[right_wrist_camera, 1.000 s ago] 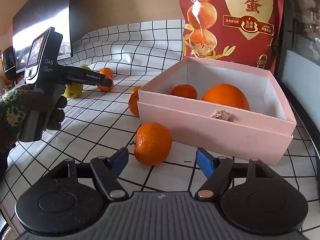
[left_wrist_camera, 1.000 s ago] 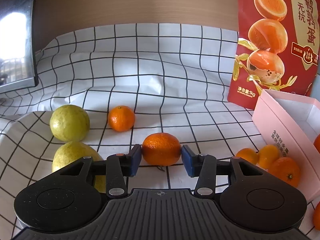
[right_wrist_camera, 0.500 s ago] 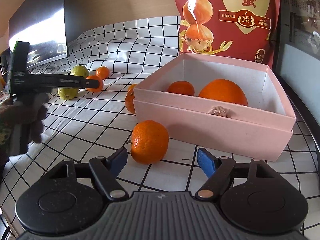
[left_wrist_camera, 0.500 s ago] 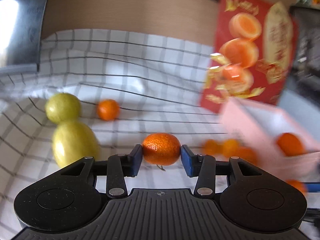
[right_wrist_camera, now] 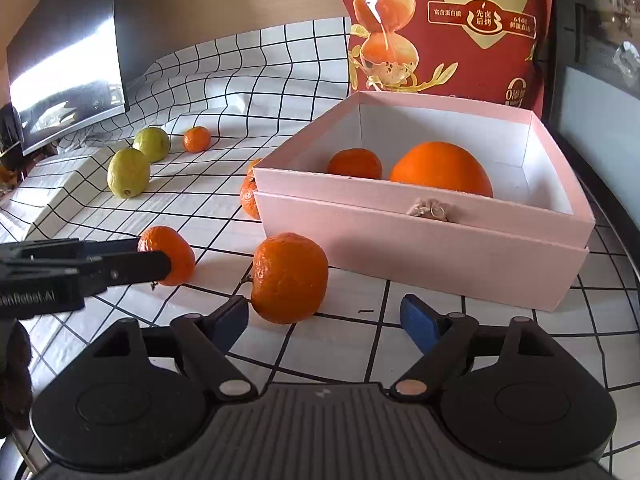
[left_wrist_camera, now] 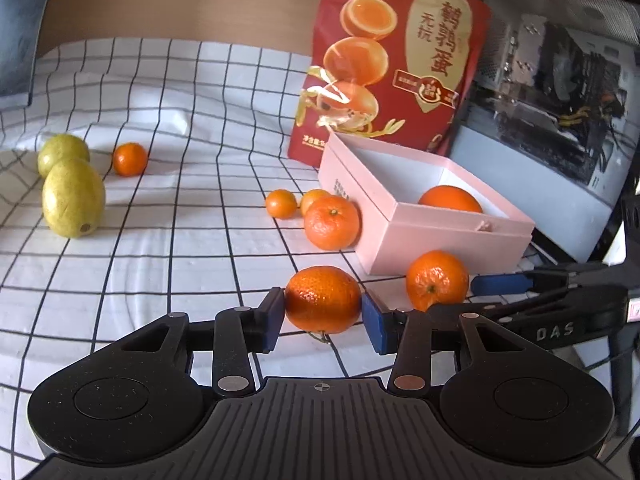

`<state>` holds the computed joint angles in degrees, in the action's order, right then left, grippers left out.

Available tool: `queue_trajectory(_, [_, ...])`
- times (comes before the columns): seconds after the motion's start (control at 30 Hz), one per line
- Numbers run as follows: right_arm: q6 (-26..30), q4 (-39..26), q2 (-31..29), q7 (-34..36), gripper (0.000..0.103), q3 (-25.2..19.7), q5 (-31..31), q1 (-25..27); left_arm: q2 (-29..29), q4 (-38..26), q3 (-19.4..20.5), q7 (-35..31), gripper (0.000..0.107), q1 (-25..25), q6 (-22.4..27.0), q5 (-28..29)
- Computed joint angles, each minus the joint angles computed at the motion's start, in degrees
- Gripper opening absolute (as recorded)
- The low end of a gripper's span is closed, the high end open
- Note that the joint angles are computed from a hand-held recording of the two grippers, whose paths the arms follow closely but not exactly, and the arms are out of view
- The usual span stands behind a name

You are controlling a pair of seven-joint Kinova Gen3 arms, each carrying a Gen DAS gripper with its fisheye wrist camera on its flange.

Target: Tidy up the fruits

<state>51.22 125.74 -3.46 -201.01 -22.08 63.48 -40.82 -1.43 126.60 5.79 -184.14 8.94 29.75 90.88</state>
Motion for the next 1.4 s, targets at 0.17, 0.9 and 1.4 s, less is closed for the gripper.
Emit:
queue_trajectory(0.17, [-5.3, -0.1, -1.1, 5.5, 0.102, 1.5, -2.1, 1.7, 1.7, -0.7, -1.0, 1.8, 0.050, -1.1, 3.4, -0.8])
queue_trajectory(0.9, [5.3, -11.7, -1.7, 23.1, 0.088, -11.1, -3.7, 11.3, 2.0, 0.7, -2.0, 0.8, 0.052, -2.9, 6.7, 2.1])
queue_trajectory(1.4, [10.8, -46.4, 24.8, 55.6, 0.047, 3.2, -21.0, 11.7, 4.7, 0.4, -3.5, 2.8, 0.050, -6.3, 14.5, 0.7])
